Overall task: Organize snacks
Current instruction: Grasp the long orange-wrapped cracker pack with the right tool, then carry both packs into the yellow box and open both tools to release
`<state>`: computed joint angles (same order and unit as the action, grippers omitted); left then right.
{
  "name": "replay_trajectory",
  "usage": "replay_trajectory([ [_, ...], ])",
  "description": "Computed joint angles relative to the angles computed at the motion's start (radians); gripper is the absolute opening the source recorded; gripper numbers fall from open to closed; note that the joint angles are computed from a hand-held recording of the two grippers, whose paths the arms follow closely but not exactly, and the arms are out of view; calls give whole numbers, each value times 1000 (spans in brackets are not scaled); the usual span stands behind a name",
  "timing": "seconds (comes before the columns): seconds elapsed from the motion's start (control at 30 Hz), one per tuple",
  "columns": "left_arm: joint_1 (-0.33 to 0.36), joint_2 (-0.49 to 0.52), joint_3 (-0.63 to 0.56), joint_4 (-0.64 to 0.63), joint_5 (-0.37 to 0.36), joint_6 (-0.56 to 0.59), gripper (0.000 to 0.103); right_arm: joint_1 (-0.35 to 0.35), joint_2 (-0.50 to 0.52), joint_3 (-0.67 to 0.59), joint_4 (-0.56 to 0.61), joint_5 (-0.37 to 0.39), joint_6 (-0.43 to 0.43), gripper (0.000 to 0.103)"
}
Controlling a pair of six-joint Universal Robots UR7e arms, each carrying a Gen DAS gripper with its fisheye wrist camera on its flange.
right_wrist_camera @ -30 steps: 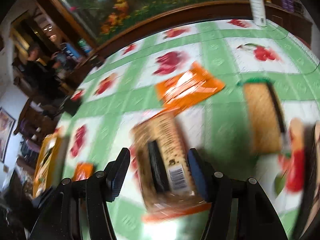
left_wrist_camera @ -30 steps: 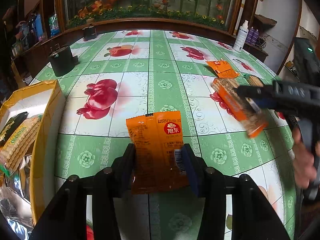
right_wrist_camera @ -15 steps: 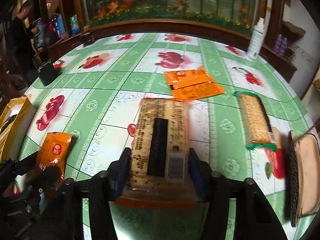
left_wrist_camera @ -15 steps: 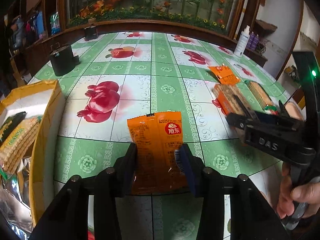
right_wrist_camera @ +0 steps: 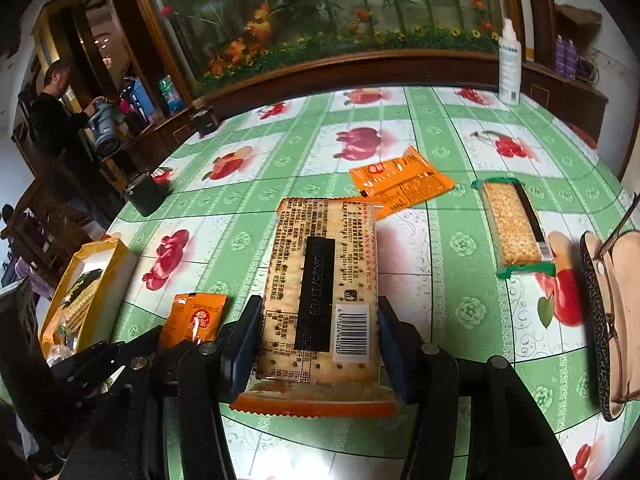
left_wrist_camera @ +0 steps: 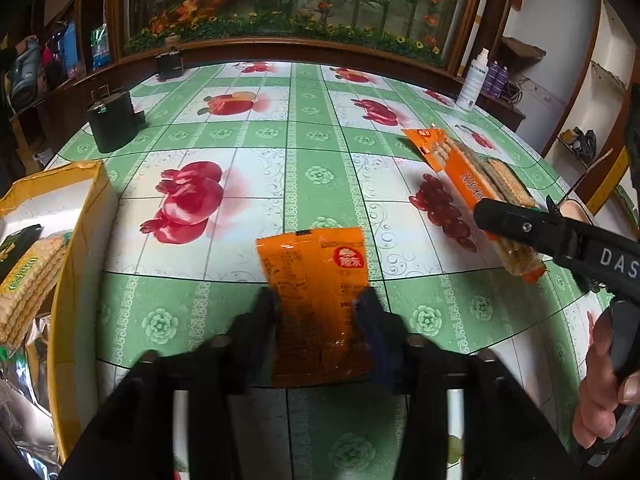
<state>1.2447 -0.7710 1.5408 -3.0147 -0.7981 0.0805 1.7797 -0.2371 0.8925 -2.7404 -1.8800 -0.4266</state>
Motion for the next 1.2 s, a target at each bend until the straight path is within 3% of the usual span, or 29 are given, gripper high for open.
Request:
replay_trajectory([
  [0.07,-3,7,-6,3,11,10,76,-6,3,-16,25,11,10,58],
  [0.17,-8,23,-23,34,35,24,77,-13,0,-23,35,16,38,58],
  [0.23,-7,27,-29,26,38,26,68,-18,-4,-21,39,28,59,58],
  [0.27,-13,39,-38,19,90,27,57,-19,-5,-22,40,30,71,59],
  [0.3,-17,49,-45,16,122,33,53,-20,-5,-22,43,32,76,58],
  [0.43,-28,67,-53,12,174,19,52,-17,-18,2,26,41,81,59],
  [0.6,-54,112,-78,-6,274,5,41,-20,-38,45,3,66,77,59],
  [0.77,-69,147,-120,27,311,-62,39,-37,-35,24,48,82,117,59],
  [0.9,-78,132,-86,23,272,-121,37,-49,-31,1,96,104,160,59],
  [1.0,-84,86,-15,8,234,-171,35,-48,-45,24,60,111,156,59],
  [1.2,-117,-42,175,-172,177,-140,35,-36,-48,44,10,100,114,59],
])
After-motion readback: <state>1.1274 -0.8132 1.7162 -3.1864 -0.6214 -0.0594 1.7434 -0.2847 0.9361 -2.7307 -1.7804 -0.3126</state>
